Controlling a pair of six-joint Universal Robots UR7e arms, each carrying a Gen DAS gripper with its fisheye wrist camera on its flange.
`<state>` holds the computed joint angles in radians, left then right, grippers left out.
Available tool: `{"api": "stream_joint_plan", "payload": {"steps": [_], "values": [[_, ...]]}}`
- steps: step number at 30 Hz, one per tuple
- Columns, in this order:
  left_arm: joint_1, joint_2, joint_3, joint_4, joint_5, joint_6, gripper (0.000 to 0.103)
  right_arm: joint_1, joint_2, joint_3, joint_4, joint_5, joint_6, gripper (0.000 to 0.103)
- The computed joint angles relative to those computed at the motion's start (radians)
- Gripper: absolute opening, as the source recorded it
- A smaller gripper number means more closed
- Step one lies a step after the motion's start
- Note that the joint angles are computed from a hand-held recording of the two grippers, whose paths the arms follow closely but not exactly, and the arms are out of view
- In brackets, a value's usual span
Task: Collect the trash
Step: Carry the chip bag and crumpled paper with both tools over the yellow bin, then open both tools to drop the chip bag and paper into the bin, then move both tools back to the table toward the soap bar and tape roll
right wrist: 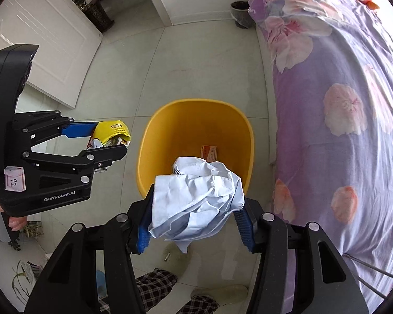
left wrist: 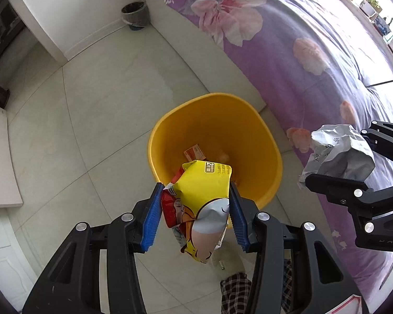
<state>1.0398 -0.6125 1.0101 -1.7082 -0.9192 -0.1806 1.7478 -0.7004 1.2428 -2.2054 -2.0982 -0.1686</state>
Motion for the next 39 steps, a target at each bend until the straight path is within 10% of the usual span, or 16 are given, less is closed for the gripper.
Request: {"api": "stream_joint_plan", "payload": {"steps": [25,39], "values": [[0.049,0.069,-0.045,0.016,0.019,0.002,0.063,-0.052,0.104,-0.085,0.035,-0.008,-0.049,0.069],[-0.037,0.009,-0.090,0.089,0.026,-0.047,0.063,0.047,-0.028,-0.012,0.056,-0.033,0.049,0.069]]}}
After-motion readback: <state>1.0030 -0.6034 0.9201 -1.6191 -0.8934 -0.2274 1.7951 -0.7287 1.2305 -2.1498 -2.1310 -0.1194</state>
